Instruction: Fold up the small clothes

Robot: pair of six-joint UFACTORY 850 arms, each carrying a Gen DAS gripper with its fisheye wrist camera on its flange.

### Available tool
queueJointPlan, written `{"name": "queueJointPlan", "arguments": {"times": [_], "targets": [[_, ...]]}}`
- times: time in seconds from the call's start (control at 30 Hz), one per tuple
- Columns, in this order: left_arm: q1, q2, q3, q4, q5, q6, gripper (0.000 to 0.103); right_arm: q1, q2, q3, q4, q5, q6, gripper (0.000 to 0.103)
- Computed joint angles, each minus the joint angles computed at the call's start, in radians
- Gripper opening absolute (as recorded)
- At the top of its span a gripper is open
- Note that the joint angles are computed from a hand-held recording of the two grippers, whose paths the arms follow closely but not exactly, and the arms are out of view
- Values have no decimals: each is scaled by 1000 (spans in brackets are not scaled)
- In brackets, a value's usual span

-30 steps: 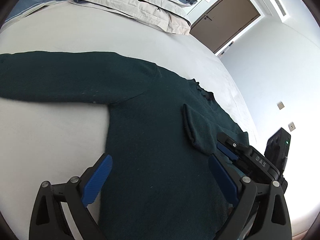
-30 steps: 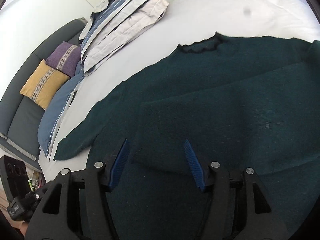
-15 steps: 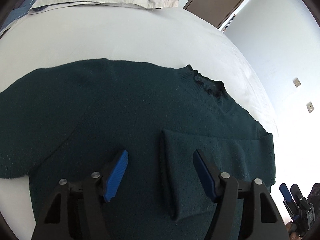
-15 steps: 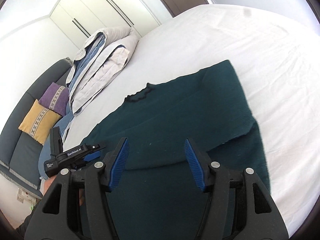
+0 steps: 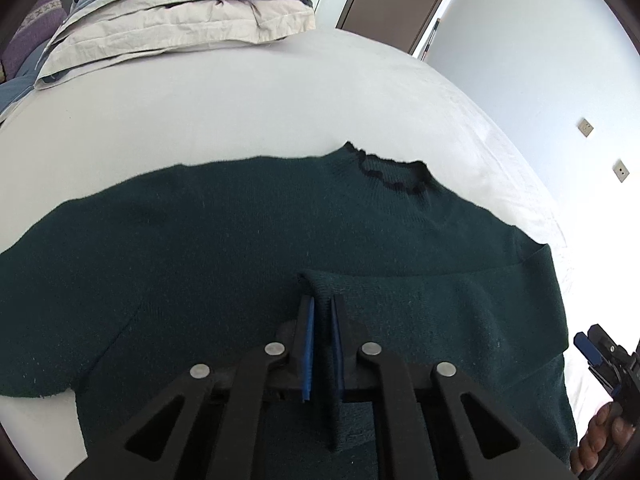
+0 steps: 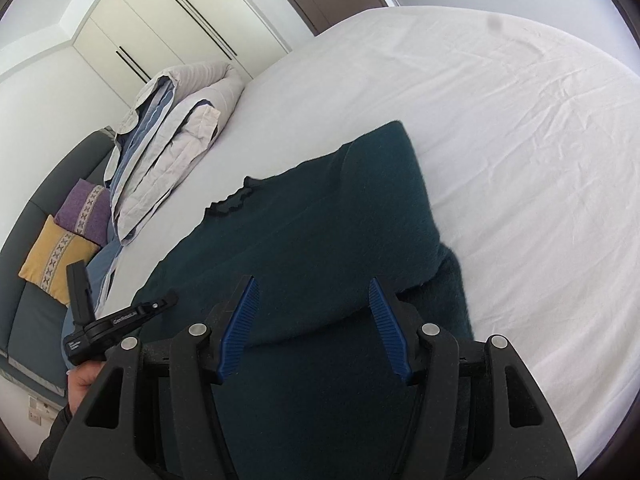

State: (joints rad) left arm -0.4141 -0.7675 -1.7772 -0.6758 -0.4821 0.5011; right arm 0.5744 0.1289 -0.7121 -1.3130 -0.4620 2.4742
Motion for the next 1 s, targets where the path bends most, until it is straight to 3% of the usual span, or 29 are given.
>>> {"name": "queueJointPlan", "arguments": {"times": [0.07,0.2,0.3,0.5,0.57,0.6,0.63,0.83,0.9,1.0], "targets": [[5,28,36,-87,55,87,9,-42,15,-1,53,-15,-65,56],[22,68,110,-401,141,370,8,-151,7,-24,163,2,-243,56],[22,47,103,-336,136,326,8,-239,-28,-39,224,67,-334,56],[32,50,139,-494,143,464,8,-340,-133,-91,373,174,-566,55],[29,54,149,-503,140,477,8,-352,-182,-130,496,155,-741,37],[27,57,154,-511,143,488,8,-354,-203,-149,533,120,-789,17],[25,62,162,-524,141,503,8,-363,-210,-151,540,126,-794,10],[11,73,188,-567,148,537,8,-418,-251,-193,635,100,-933,2],[9,73,189,-571,144,531,8,-421,-260,-207,591,35,-884,0],[10,73,192,-572,136,536,8,-434,-195,-152,525,111,-794,0]]}}
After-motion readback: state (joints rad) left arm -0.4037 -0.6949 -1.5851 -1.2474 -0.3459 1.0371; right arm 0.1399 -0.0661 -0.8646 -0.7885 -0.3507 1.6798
